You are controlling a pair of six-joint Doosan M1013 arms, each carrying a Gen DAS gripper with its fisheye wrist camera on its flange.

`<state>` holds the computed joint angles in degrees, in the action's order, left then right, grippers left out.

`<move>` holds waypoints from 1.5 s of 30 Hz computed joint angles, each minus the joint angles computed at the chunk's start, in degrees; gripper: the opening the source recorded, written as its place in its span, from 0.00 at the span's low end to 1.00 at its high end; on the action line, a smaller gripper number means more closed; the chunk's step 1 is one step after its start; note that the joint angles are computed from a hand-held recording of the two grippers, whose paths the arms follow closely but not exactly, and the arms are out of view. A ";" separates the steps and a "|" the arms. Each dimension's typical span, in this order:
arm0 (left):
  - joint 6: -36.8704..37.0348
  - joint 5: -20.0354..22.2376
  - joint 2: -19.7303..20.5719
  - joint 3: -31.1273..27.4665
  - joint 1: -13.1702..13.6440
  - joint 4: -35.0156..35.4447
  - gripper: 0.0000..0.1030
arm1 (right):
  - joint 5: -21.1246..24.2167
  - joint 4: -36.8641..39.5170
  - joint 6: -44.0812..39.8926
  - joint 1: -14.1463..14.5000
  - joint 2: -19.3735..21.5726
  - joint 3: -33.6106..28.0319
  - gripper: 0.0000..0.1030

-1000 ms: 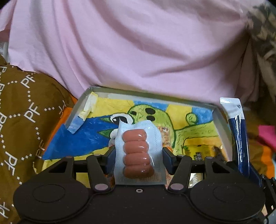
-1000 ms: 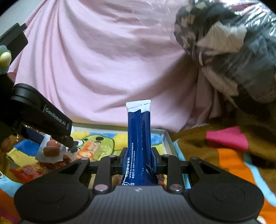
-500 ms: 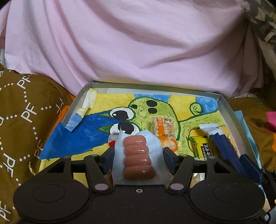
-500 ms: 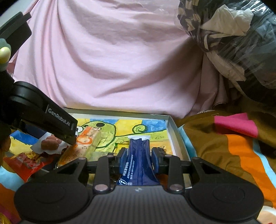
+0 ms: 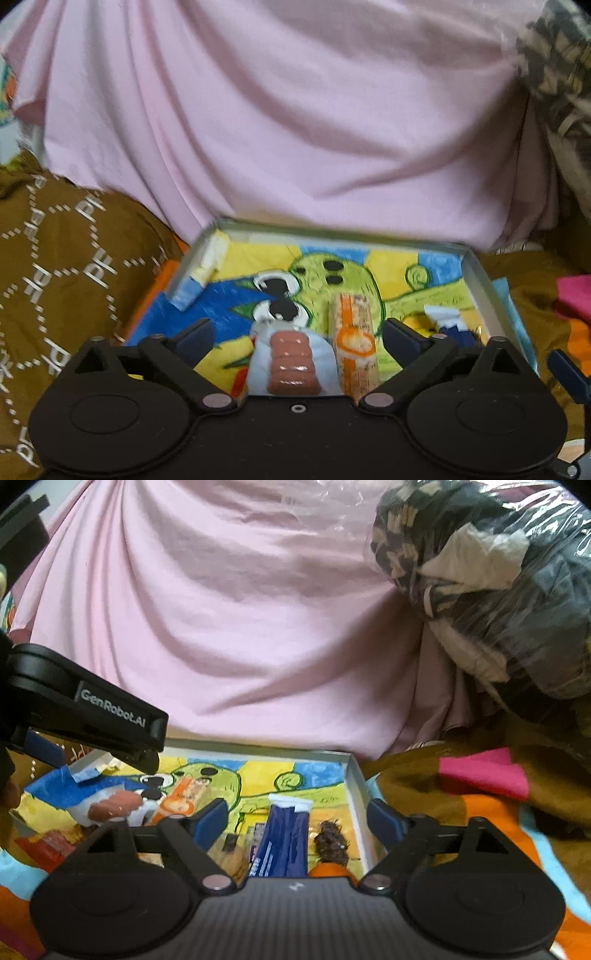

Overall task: Organize snacks
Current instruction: 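Carry the sausage pack with the left tool while the right lowers the blue pack into the tray, then open both tools in the tray and withdraw them back over the loose snacks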

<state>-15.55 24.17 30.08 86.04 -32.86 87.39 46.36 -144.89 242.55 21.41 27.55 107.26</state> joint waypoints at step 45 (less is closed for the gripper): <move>-21.89 8.87 -18.68 32.77 -5.70 11.77 0.99 | -12.84 9.20 -1.62 9.38 -18.27 20.23 1.00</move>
<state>-37.44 33.04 11.40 118.81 -38.56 99.16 33.52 -135.70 240.94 30.78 9.28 127.49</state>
